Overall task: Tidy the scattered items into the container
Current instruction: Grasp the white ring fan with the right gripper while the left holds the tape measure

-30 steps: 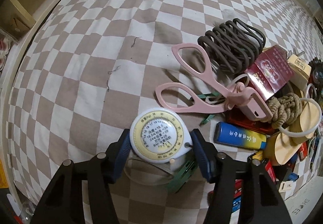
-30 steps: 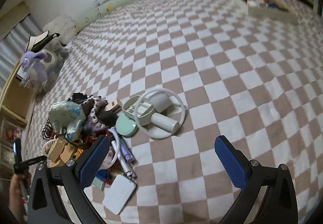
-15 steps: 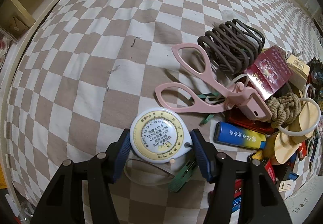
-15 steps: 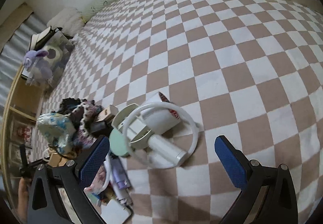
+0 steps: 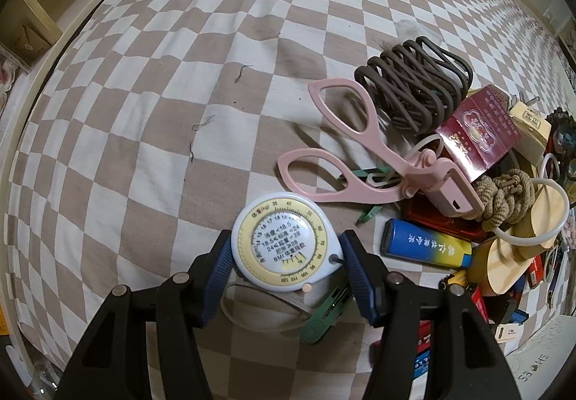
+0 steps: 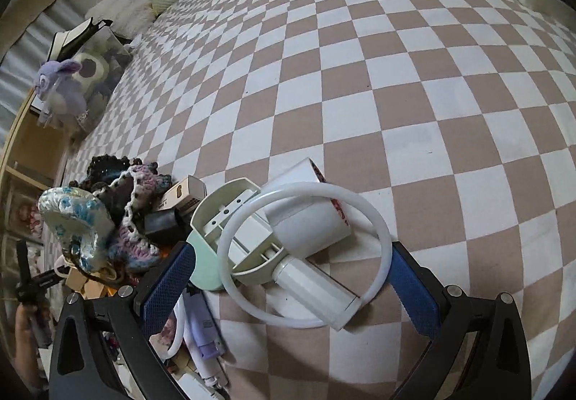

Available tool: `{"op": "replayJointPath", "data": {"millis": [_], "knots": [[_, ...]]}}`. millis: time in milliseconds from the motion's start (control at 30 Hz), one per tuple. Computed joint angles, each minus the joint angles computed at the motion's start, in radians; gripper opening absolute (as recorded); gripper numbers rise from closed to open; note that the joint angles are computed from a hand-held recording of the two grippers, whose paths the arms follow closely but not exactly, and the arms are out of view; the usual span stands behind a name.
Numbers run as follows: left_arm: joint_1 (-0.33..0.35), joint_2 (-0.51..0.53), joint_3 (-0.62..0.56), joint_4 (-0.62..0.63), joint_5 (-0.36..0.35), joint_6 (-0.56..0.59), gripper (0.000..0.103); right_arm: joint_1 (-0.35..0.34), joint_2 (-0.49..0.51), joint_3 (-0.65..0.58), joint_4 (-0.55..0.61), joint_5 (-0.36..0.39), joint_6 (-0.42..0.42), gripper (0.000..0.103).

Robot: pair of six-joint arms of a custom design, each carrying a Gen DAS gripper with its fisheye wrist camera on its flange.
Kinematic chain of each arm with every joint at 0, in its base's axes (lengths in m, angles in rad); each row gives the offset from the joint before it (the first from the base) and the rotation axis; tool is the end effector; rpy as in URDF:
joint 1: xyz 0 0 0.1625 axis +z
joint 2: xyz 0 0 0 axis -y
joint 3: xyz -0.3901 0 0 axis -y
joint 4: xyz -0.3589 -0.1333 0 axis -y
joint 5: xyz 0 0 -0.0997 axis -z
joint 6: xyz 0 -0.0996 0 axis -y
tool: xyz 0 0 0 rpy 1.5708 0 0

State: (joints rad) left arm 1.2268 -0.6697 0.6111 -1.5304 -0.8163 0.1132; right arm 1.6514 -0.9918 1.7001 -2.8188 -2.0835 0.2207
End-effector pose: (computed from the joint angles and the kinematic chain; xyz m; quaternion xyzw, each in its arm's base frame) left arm -0.0683 -0.7883 0.3549 0.2074 0.9062 -0.0508 0.3649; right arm 0.1338 -0.6074 0.2323 -0.1327 -0.9253 0.2916 0.2029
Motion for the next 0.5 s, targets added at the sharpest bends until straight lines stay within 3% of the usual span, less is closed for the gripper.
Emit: {"op": "replayJointPath", "data": {"millis": [100, 233, 500], "knots": [[0.001, 0.011, -0.018, 0.003, 0.0, 0.003, 0.06, 0.001, -0.004, -0.002, 0.014, -0.006, 0.01, 0.102], [0.006, 0.021, -0.047, 0.008, 0.004, 0.008, 0.06, 0.024, 0.002, -0.017, 0.062, -0.079, 0.029, 0.084], [0.019, 0.069, -0.192, 0.091, -0.026, 0.005, 0.06, 0.045, -0.046, 0.027, 0.092, -0.13, 0.074, 0.084]]}}
